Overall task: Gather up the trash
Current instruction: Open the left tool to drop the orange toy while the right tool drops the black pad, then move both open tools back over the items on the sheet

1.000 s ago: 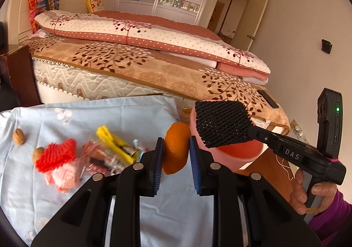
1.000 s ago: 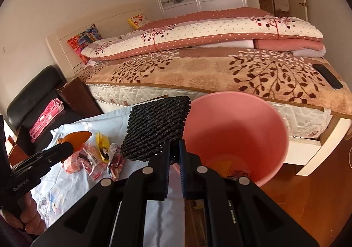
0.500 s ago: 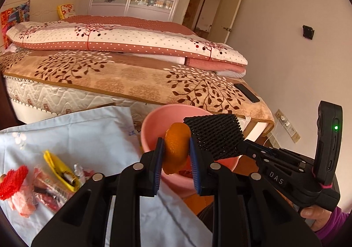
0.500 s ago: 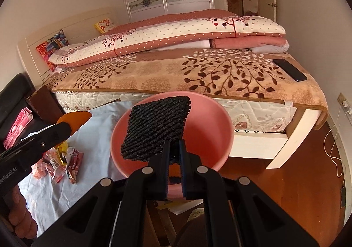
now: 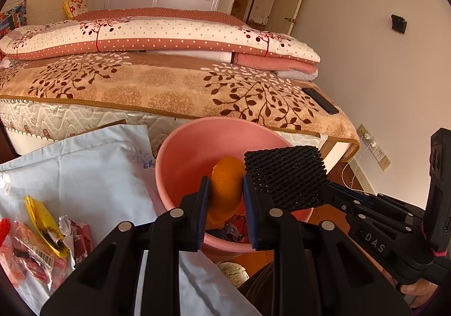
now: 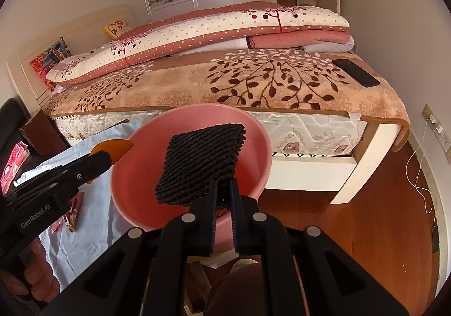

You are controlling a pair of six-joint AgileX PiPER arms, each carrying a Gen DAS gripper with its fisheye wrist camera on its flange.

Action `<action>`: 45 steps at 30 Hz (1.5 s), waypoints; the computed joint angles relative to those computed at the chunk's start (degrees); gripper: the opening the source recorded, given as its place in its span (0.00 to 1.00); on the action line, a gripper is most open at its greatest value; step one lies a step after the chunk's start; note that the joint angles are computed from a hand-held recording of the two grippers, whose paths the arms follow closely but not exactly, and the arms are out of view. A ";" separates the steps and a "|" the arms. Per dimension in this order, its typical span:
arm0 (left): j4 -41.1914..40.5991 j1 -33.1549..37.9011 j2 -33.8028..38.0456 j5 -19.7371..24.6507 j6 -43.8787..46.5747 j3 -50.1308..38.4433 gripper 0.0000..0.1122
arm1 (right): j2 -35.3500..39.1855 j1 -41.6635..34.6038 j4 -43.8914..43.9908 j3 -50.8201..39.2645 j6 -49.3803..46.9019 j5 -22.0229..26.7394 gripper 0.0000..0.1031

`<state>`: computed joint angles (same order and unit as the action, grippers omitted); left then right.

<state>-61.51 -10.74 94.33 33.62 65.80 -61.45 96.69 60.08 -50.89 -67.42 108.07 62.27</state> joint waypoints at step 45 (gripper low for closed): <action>0.14 11.32 -10.88 3.57 4.43 8.04 0.39 | 7.16 4.11 -5.74 -9.96 -1.60 -4.61 0.37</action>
